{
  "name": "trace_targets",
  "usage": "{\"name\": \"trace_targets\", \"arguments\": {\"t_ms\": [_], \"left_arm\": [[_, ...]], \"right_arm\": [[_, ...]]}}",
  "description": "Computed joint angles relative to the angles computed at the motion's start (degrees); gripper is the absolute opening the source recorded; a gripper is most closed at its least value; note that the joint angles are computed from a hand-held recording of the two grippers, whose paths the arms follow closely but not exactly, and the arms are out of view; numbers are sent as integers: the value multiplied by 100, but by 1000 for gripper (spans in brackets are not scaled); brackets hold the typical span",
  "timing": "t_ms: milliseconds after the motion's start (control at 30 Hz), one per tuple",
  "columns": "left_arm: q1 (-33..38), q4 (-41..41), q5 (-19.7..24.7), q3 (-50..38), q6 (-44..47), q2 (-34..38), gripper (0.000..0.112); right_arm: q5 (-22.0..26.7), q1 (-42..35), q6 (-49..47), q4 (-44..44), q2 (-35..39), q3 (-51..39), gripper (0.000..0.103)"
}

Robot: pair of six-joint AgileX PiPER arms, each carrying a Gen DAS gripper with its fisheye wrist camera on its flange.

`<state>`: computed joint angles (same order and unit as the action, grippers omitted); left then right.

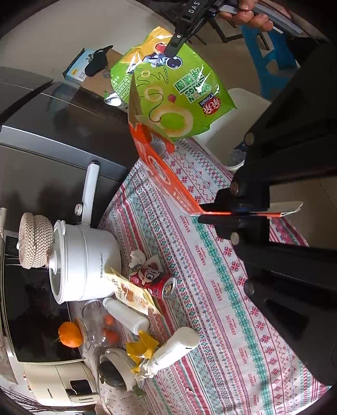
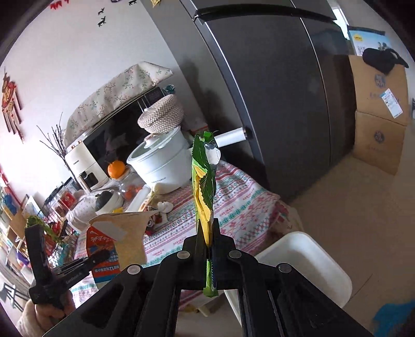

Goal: Collect trash
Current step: 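Carry the green bag into the white bin and release it while left holds the carton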

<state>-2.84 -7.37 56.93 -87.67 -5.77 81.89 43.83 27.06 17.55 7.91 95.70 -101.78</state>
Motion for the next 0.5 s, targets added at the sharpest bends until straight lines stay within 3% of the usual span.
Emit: {"name": "trace_targets", "arguments": {"t_ms": [267, 500], "left_arm": [[-919, 138, 34, -197, -310, 434, 2], [-1409, 286, 123, -478, -446, 774, 2]], "right_arm": [[509, -630, 318, -67, -350, 914, 3], [1304, -982, 252, 203, 398, 783, 3]]}}
